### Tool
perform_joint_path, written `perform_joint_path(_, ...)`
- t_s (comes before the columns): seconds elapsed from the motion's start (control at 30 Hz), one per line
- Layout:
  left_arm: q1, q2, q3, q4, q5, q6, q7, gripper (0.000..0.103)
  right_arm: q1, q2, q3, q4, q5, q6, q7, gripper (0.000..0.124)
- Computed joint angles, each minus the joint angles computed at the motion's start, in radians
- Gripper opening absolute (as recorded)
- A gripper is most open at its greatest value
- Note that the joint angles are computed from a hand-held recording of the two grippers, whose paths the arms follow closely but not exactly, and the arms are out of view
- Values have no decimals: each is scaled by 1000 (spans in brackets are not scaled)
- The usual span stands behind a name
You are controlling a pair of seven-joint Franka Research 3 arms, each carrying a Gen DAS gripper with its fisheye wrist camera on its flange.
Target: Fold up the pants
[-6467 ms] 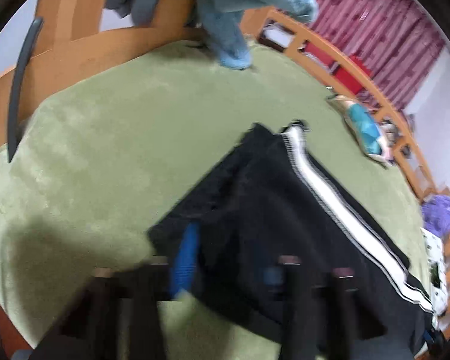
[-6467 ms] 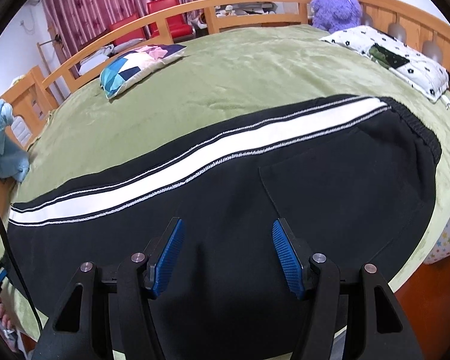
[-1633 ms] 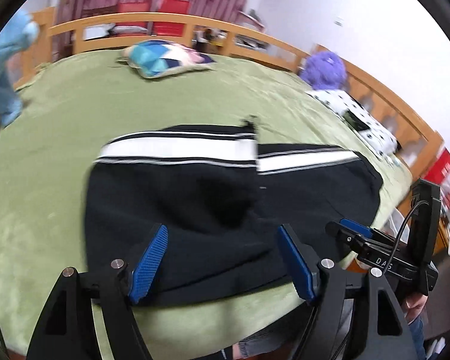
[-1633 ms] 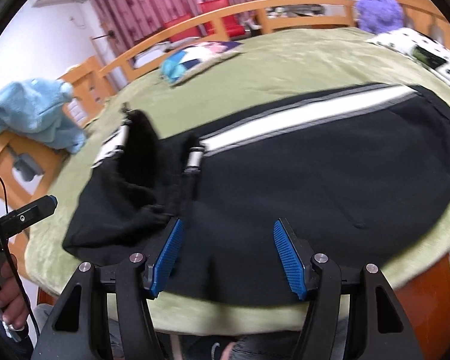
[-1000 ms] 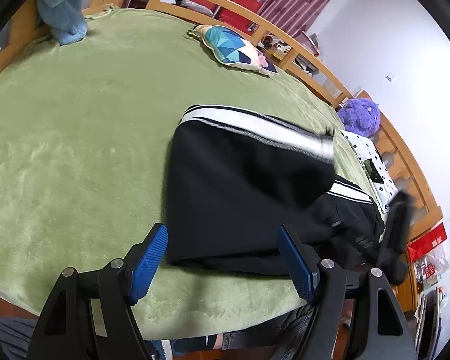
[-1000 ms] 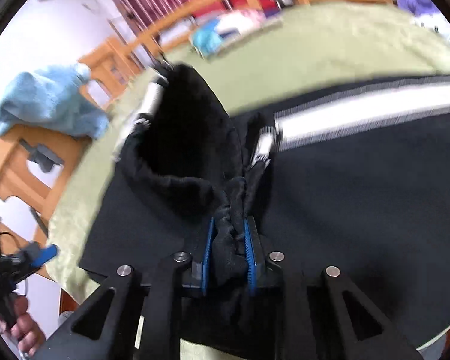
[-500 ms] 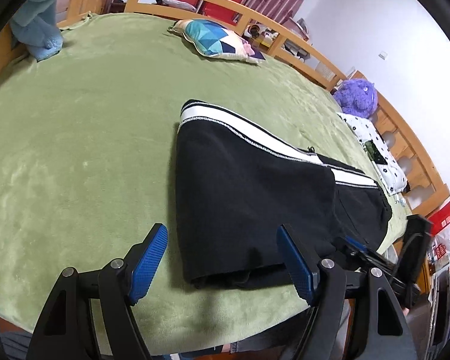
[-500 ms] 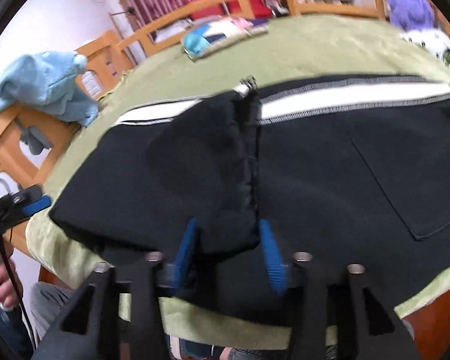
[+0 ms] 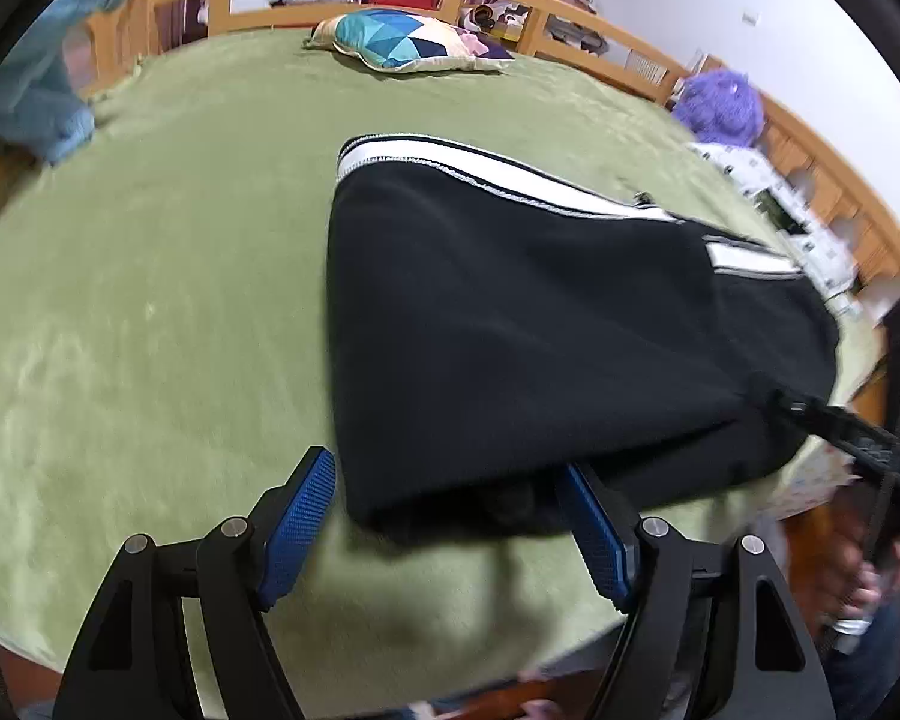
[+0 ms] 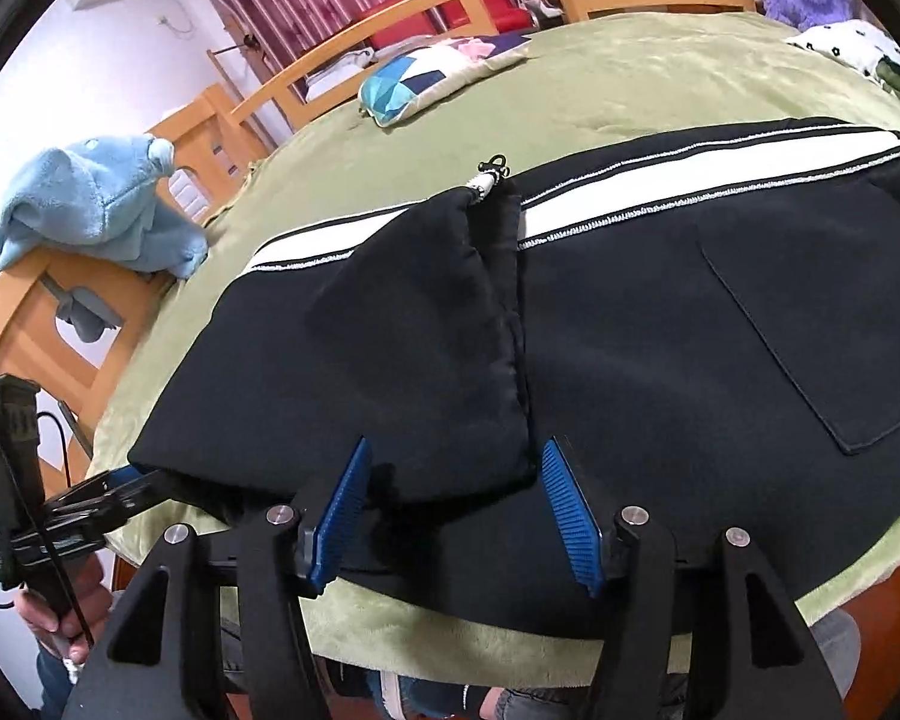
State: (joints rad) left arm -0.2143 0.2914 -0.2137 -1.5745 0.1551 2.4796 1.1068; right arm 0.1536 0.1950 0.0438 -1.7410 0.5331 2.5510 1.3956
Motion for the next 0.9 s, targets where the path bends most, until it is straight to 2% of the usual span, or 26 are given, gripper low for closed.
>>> perform_joint_path(0.1,-28,2,42,14,112,7,-79,73,6,5,-3,10,-21,-14,21,59)
perform_joint_path(0.17,-12,-32,50,-33,125,50,-121,73,8,5,-5,14,-35,-22,30,59)
perform_joint_path(0.37,71,-81,17,-144,-30,43,-36,73,6,10,5,23,-11,-29,12,59)
perform_joint_path(0.43,84,-112,10,-196,-78,77,-12,73,10,21,7,31,-13,-32,10,59)
perform_joint_path(0.57,89,-172,9,-268,-125,129,26,73,15,79,10,85,-25,-25,23,65)
perform_joint_path(0.73,88,-207,25,-302,-128,151,-2,73,5,196,27,221,1,-67,35,65)
perform_joint_path(0.77,90,-207,26,-301,-146,155,-3,73,11,226,25,261,-12,-78,56,57)
perform_joint_path(0.8,91,-205,25,-298,-163,155,-5,73,12,256,27,308,-21,-98,65,42)
perform_joint_path(0.83,95,-201,24,-290,-193,155,3,73,-7,288,52,362,-33,-136,69,19)
perform_joint_path(0.9,98,-200,23,-285,-213,163,6,73,-6,288,49,385,-4,-127,40,12)
